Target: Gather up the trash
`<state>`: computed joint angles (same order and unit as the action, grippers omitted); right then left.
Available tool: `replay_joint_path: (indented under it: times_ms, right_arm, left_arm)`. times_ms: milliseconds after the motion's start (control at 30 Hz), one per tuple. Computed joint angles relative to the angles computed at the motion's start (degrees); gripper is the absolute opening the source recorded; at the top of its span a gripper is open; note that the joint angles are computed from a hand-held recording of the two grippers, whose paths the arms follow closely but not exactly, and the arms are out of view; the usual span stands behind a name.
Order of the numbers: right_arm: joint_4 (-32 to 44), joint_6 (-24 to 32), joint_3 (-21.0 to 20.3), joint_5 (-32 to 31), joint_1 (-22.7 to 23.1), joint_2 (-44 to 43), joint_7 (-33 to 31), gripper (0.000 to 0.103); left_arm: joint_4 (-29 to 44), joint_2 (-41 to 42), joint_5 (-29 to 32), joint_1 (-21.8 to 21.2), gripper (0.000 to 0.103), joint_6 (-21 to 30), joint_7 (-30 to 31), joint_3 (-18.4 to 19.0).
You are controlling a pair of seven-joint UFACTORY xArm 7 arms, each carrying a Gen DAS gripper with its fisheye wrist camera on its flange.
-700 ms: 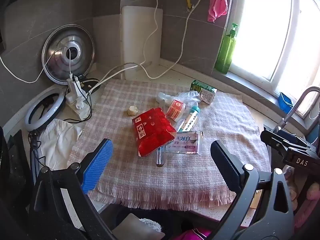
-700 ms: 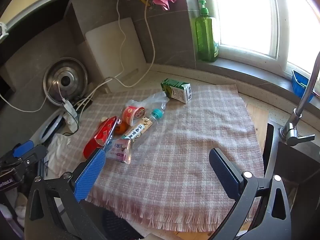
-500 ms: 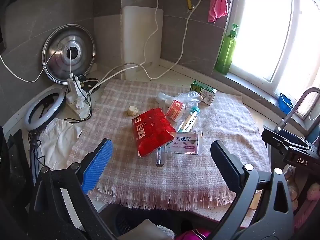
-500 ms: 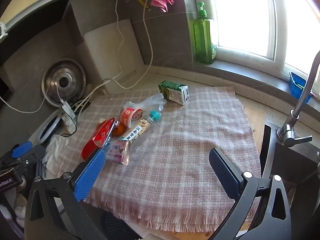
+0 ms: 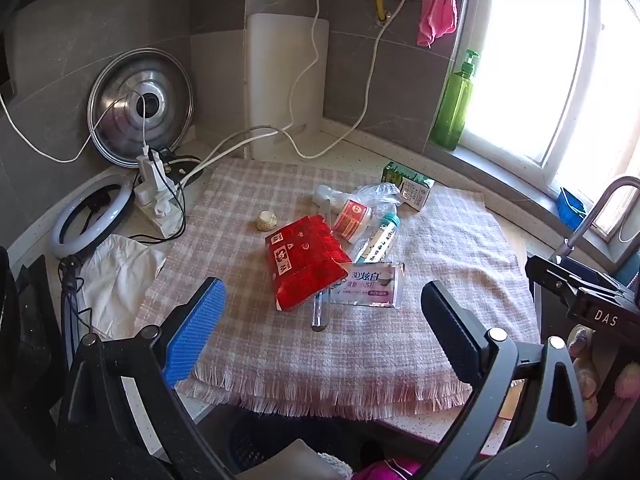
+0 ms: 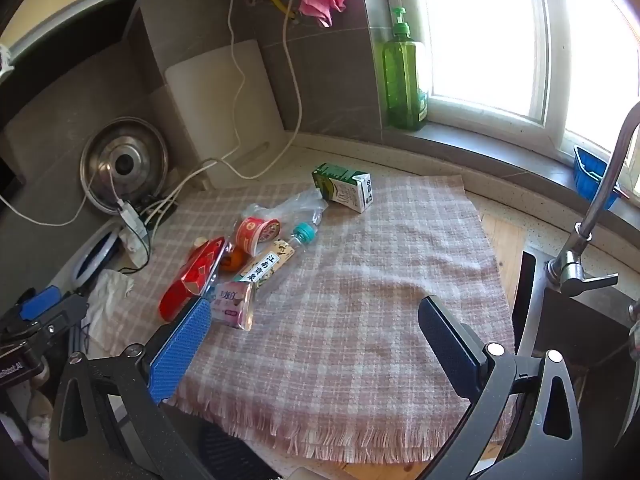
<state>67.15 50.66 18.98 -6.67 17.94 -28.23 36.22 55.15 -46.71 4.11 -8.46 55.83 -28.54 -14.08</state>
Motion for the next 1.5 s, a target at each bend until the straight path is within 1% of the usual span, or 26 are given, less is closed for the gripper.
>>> replay_joint_path:
  times_ms: [267,567,600,633,667,800,900,933,1500]
  right_arm:
    - [0.27,0.61,-0.07,-0.10,-0.06,0.21,-0.06,0.102]
    - [0.51,0.98,-0.12,-0.17,0.11,0.57,-0.05,0.102]
    - [0.41,0.97,-0.12,-0.16,0.11,0.50,0.04,0.102]
    - [0.12,0.87,-0.38,-0.03,0.19,0.26,-0.17,0.102]
    - [-0.93,0.14,-0.40,-0.01,0.25,-0.24,-0.10,0.102]
    - [-1.28,0.08,-0.24,0.13,0.18,-0.25,0.16,0.102]
    - [-1.27,0.04,-0.17,0.20,0.21,-0.23,0.34,0.102]
    - [-1.25,0.04,-0.14,0.17,0.21,-0.24,0.36,0.102]
    - [-1.26,0.45,-0.42,0.89,0.47,-0.53,0.38,0.102]
  left_arm:
    - [-0.59,-0.45,0.07,-0.11,0.100,-0.38,0.01,0.08]
    - [0.90,-0.62,-0.23,-0.26,0.100,1.41,0.15,-0.09]
    - [0.60,-0.78,-0.19,-0.32,0.100,1.21,0.38,0.07]
    - [-0.53,-0.55,-0.17,-0.01,0.100,-0.05,0.19,0.34]
    - [-0.57,-0.64,-0.15,-0.03,0.100,-0.02,0.29,0.40]
    - [-0.48,-0.73,-0.16,0.05,0.100,0.22,0.36,0.55]
    - [-0.54,-0.98,-0.21,0.12,0.100,0.44,0.65,0.86]
    - [-0.24,-0.35,-0.21,0.33,0.100,0.20,0.15,0.17]
    - [-0.36,-0.23,-0.13,0.12,0.100,-0.12,0.53,0.62]
